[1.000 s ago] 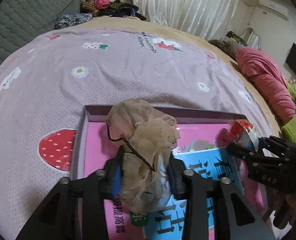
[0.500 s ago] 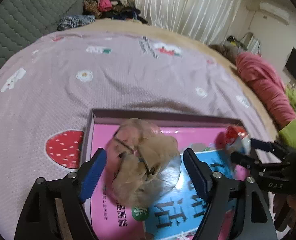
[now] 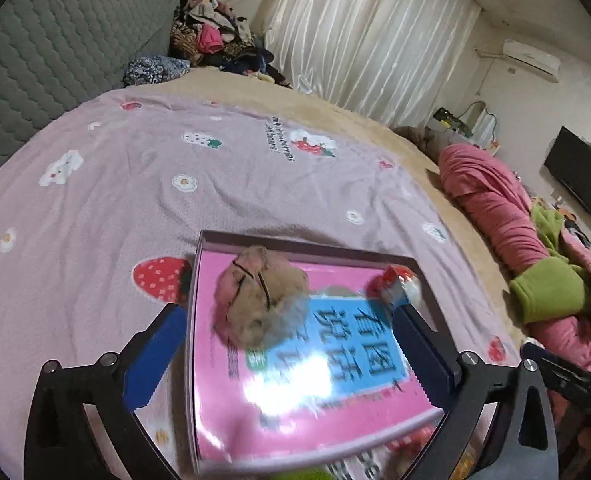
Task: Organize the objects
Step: 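Lower both items into the tray and open both grippers, then withdraw both grippers from the tray toward the walnut and snack packs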
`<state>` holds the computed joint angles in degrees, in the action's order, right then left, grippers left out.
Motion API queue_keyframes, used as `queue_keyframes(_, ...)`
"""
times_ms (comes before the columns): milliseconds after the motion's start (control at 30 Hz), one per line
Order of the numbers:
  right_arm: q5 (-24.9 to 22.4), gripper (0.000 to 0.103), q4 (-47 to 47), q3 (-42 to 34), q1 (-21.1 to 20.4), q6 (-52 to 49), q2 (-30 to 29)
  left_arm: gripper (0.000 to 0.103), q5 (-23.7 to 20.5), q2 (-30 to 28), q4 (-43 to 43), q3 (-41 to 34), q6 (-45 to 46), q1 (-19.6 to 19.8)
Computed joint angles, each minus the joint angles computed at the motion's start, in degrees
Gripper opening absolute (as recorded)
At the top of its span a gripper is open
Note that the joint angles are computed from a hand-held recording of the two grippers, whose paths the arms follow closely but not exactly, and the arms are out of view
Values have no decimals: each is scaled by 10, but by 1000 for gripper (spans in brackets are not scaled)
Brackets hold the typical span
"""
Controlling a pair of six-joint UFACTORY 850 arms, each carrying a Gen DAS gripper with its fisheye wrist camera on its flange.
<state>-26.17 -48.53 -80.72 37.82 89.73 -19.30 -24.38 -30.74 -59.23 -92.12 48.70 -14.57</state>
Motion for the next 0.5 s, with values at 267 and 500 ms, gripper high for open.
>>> queue_keyframes(267, -75, 97, -80, 49, 90, 82, 53, 103, 83, 159, 57, 199, 8, -29)
queue_keyframes(500, -144, 97, -74, 41, 136, 70, 60, 103, 64, 259, 69, 304, -12, -46)
